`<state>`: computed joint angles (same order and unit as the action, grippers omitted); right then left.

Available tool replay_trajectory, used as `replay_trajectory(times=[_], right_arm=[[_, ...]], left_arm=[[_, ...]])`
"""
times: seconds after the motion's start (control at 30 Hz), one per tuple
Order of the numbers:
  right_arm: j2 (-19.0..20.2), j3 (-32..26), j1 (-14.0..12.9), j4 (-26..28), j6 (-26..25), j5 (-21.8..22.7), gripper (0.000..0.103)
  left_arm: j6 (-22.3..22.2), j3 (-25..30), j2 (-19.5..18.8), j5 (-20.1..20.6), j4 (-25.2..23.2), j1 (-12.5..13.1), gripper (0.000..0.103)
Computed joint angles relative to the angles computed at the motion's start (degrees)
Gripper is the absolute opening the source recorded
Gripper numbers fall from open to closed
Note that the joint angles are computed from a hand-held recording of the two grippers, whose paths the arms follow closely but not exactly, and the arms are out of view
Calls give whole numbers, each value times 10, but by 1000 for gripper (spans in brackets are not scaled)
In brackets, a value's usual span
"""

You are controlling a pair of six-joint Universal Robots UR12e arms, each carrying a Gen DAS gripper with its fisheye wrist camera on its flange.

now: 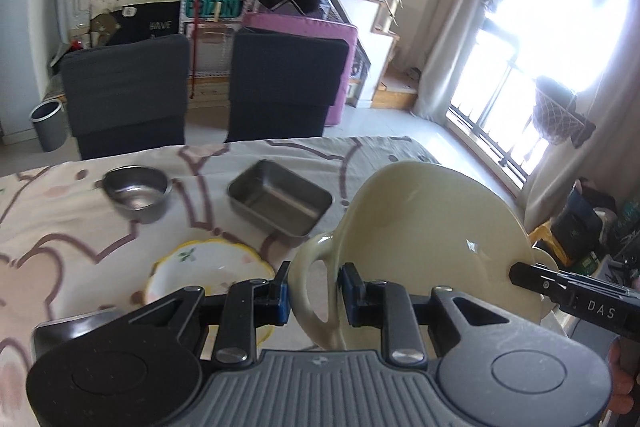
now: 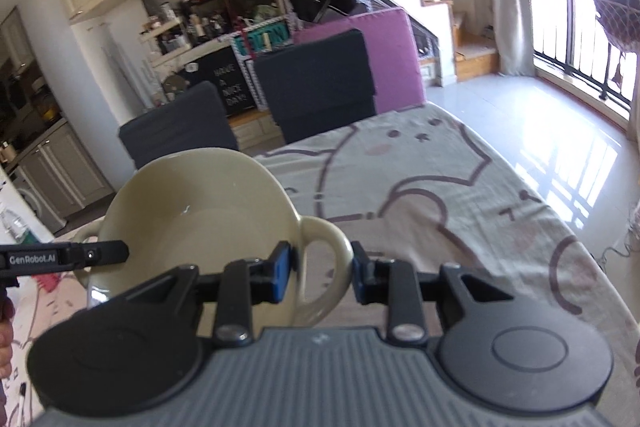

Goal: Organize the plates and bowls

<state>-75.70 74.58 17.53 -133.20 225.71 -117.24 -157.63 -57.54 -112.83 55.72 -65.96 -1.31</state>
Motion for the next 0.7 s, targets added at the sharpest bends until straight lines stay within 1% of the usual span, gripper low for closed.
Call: replay_trajectory(times=[0.17,0.3,0.4,0.47,0.6,0.67,0.7], right_arm=[[6,-21,13,7,-16,7,36],[12,-32,21,15,-12,16,36],[15,-28,28,5,-16,17,36],[13,-24,27,6,-14,33,36],[18,-31,22,43,-17,63,36],[22,-40,23,69,-23,67,36],[24,-44,22,82,-26,69,36]], left_arm=[[-2,-29,25,-3,10,20,26],[-6,-53,40,-1,14,33,26],[-5,-71,49,7,19,39,25],[-3,-78,50,11,11,42,25],[-7,-96,51,8,-6,47,25],[-16,-100,46,2,-24,49,25],[-20,-96,42,1,-43,50,25]])
